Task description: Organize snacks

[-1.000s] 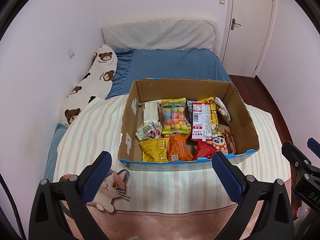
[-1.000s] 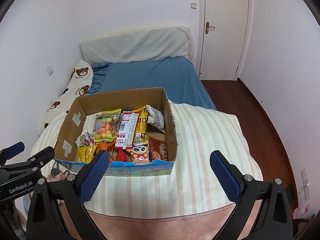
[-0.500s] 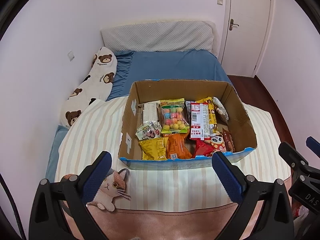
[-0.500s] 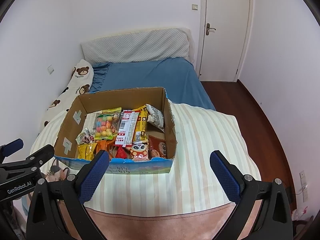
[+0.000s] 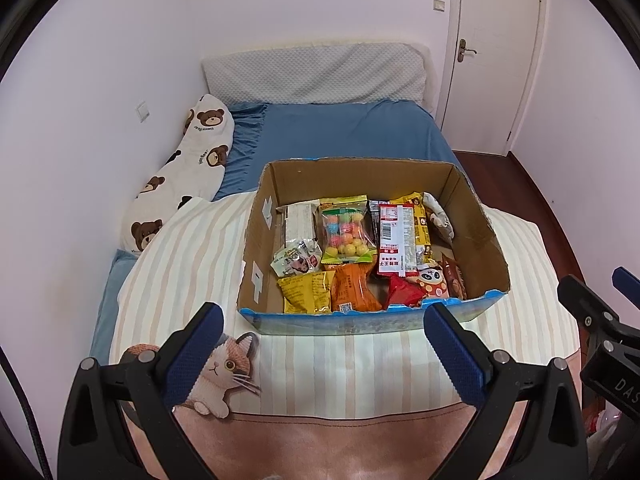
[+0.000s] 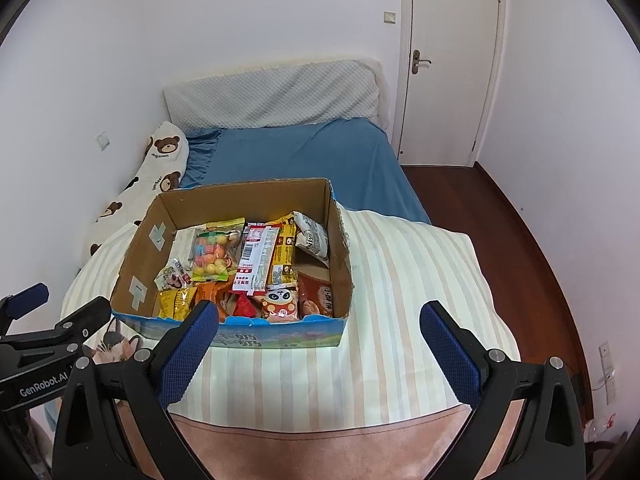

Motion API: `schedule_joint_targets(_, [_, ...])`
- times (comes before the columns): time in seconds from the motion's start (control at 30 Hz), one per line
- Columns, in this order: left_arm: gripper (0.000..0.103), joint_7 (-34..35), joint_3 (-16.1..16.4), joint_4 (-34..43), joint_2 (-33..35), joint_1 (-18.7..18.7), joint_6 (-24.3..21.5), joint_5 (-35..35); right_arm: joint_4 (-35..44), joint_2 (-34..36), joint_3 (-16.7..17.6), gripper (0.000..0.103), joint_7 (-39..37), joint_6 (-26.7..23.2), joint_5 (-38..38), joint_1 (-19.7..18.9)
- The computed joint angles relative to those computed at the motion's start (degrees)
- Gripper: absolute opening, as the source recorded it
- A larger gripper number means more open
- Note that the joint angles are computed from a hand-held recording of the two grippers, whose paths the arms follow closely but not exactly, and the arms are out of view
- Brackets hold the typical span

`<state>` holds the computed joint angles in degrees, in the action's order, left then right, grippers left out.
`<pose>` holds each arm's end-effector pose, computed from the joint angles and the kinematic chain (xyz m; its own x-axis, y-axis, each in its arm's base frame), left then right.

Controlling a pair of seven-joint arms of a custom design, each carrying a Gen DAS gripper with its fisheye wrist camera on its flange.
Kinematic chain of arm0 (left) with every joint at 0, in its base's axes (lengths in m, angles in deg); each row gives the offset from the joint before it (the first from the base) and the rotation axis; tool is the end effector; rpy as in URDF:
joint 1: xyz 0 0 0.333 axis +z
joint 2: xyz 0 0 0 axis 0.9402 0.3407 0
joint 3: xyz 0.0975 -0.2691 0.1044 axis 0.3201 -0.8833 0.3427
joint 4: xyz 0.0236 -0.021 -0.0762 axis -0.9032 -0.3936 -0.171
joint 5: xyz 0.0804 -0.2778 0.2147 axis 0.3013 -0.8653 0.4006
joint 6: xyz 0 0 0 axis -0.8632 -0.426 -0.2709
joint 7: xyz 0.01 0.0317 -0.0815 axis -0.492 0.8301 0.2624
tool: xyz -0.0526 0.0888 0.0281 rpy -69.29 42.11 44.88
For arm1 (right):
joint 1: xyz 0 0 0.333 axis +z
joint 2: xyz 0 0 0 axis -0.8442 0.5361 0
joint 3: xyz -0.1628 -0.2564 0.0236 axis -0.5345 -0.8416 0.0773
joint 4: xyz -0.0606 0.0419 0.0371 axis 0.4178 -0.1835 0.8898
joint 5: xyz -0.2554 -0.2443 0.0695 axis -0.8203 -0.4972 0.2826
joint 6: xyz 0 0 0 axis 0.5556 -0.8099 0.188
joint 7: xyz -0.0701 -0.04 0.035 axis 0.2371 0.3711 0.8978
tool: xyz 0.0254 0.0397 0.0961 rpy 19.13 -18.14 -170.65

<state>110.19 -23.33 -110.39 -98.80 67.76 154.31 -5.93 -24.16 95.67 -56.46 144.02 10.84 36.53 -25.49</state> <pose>0.3680 -0.1350 0.7524 -0.1008 -0.9947 -0.0195 -0.8046 0.0930 -0.5864 0.4460 0.3001 0.8109 0.0119 -0.9987 -0.0500 -0.8112 0.0196 -0.5845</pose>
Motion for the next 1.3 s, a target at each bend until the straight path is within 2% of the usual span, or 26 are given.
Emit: schedule_joint_targets(1.3, [0.103, -0.2, -0.3, 1.1, -0.7, -0.1, -1.0, 0.2, 4.0, 1.3, -0.5, 0.103, -0.5, -2.1, 0.9, 0.5])
